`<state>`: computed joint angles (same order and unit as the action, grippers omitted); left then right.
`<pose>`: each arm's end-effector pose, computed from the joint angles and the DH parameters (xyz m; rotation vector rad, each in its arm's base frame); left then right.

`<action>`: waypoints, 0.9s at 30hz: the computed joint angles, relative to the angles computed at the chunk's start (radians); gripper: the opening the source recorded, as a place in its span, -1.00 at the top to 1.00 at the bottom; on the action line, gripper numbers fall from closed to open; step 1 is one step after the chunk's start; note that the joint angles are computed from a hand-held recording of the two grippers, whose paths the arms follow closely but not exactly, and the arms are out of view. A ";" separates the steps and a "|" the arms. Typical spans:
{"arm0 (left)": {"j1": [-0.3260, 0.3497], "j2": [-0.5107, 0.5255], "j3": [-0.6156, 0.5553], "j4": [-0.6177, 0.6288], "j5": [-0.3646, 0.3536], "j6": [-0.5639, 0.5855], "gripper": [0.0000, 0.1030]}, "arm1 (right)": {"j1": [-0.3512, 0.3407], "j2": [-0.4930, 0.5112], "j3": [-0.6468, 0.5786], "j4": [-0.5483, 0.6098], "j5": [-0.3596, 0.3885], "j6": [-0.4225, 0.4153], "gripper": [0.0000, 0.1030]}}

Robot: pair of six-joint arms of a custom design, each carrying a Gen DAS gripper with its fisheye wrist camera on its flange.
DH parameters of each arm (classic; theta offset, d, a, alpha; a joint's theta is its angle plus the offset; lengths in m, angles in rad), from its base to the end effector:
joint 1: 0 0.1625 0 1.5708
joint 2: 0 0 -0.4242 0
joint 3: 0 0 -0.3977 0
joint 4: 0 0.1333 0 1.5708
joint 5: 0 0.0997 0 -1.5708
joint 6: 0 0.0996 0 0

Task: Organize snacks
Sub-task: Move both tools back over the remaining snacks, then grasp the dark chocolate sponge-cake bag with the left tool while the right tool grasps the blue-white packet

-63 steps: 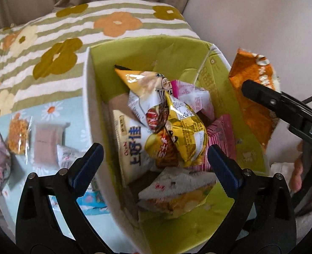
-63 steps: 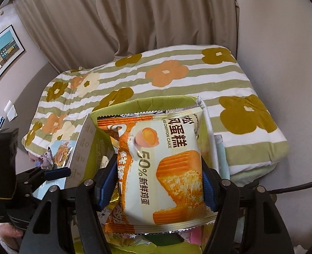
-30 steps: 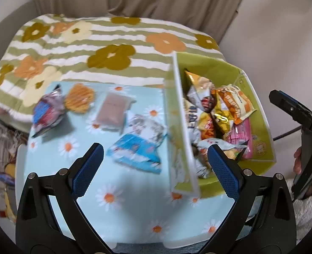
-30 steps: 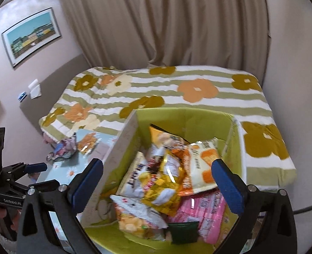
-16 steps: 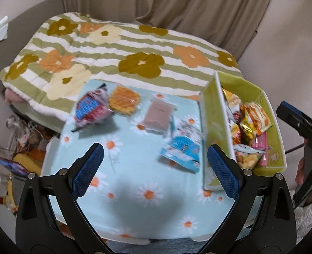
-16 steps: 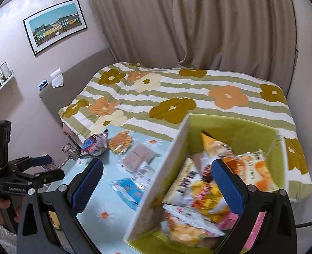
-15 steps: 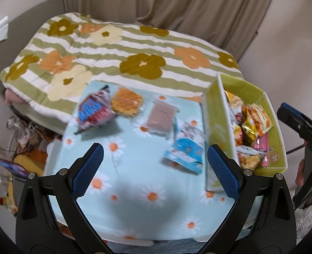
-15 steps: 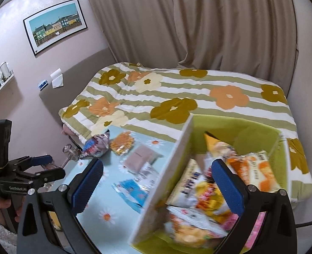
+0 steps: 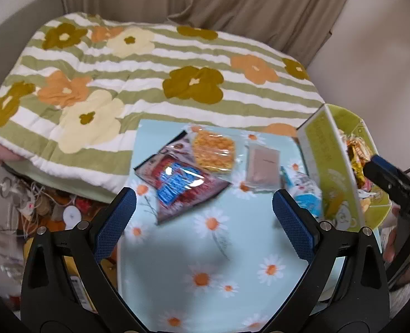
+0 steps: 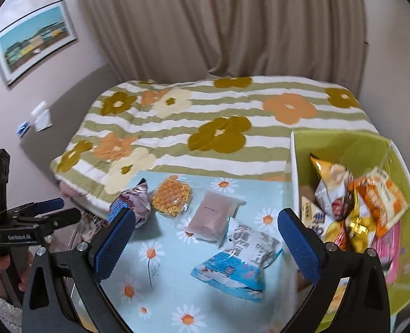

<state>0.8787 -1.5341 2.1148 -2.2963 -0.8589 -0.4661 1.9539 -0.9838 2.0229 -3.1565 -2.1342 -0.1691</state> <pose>-0.1393 -0.4789 0.3080 0.2184 2.5319 -0.6711 0.2857 -0.4946 0.1528 0.4929 -2.4935 0.7844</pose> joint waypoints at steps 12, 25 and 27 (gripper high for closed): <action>0.270 0.180 -0.161 -0.075 -0.211 0.144 -0.90 | 0.021 0.209 -0.054 -0.122 -0.296 0.236 -0.98; 0.324 0.319 -0.236 -0.037 -0.204 0.222 -0.87 | -0.018 0.330 -0.134 -0.102 -0.449 0.225 -0.97; 0.322 0.329 -0.240 -0.037 -0.191 0.238 -0.87 | -0.023 0.343 -0.147 -0.075 -0.463 0.239 -0.97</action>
